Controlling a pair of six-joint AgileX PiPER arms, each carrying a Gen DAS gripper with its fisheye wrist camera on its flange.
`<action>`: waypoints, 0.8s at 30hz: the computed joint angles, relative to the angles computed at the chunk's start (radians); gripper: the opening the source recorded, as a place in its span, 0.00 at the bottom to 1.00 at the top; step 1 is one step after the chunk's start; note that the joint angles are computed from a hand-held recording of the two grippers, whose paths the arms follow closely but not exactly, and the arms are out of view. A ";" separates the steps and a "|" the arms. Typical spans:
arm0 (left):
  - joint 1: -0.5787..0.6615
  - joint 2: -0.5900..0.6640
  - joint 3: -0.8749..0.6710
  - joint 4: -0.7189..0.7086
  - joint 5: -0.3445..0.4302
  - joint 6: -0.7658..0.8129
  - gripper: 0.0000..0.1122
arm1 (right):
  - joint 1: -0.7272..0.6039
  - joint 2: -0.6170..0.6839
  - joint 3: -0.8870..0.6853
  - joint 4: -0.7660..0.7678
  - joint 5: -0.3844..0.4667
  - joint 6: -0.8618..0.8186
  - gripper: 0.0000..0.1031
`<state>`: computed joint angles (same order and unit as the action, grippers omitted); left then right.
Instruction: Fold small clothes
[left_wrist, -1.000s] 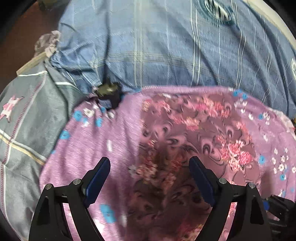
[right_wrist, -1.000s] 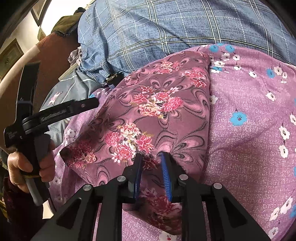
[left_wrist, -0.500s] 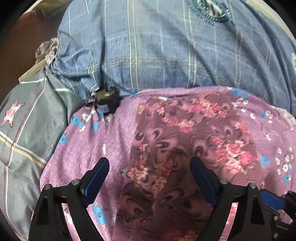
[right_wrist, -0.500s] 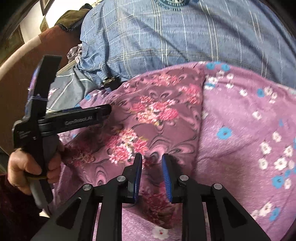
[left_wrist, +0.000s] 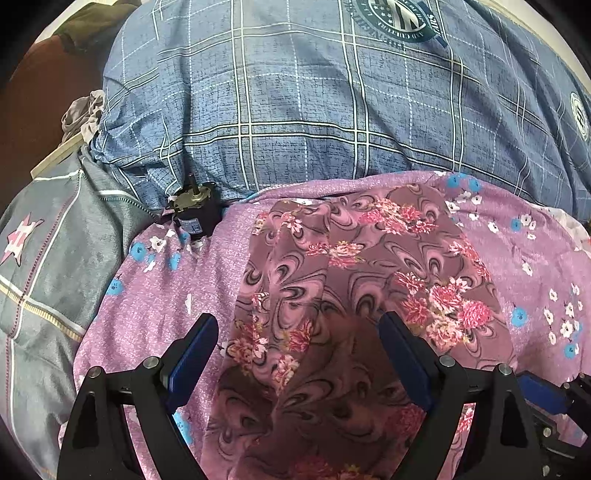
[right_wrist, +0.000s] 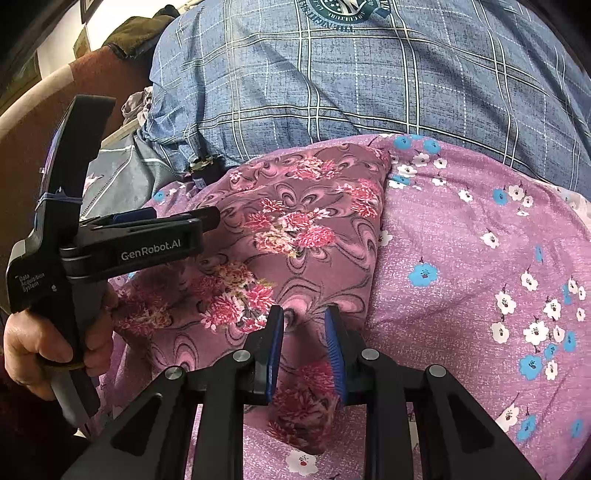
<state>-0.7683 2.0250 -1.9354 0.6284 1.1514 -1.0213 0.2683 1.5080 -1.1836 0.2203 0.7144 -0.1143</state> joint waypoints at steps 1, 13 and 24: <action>0.000 0.006 -0.007 -0.001 0.005 0.003 0.79 | 0.001 -0.001 0.000 -0.003 0.000 0.003 0.25; 0.012 0.074 -0.066 -0.035 0.046 0.047 0.81 | 0.023 0.025 -0.004 -0.055 0.004 0.031 0.25; 0.057 -0.064 0.087 -0.006 -0.012 -0.045 0.79 | -0.052 0.015 0.016 0.048 -0.081 -0.027 0.29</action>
<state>-0.7115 1.9612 -1.8484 0.6224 1.1392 -1.0660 0.2161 1.5227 -1.1674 0.2681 0.6337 -0.1412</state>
